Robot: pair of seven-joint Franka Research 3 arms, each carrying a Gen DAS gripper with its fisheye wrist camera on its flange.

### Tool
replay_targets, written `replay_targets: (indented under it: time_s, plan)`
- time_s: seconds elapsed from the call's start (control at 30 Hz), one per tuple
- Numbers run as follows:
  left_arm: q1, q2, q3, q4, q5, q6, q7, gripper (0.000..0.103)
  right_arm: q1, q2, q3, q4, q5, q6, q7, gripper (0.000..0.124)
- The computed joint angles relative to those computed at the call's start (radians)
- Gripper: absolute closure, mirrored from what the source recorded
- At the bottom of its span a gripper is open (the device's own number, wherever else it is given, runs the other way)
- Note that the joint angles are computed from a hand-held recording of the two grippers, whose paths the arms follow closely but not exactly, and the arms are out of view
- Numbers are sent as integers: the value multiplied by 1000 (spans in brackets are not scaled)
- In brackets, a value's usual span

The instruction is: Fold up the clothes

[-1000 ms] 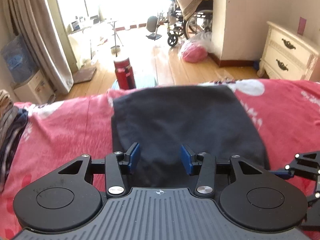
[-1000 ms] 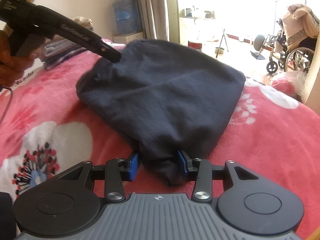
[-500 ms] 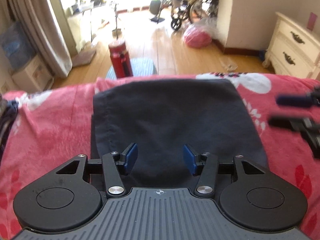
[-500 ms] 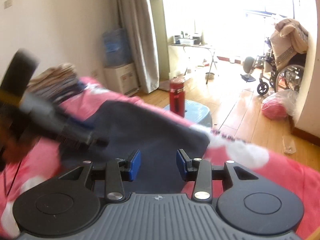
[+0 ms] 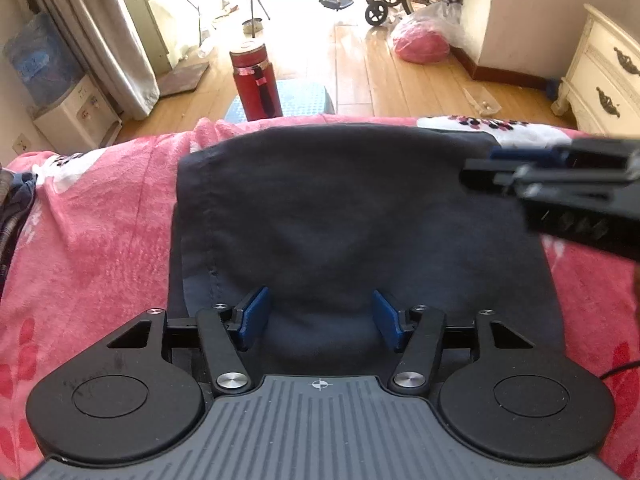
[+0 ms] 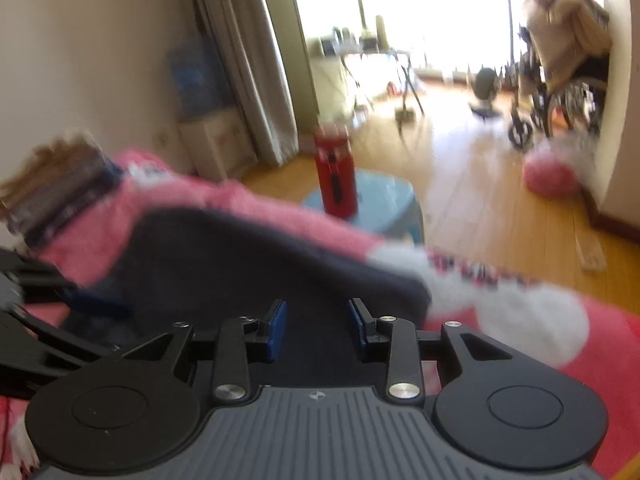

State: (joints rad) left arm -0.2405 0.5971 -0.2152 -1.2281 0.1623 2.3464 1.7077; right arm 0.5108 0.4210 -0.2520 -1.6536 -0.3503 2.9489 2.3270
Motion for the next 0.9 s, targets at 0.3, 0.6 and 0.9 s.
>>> replay_targets:
  time_s: [0.3,0.6,0.9]
  plan:
    - [-25,-11,24,-22,66,18,-50,42,-107,98,99,142,192,-146,-38,88]
    - [-32,2,30,-2,90,10,-69,37,-232,-61,228,-71,426,-32,-197,86]
    - [-46,1,41,-7,130,17,-96,33,-358,-121,379,-176,821,-35,-495,81]
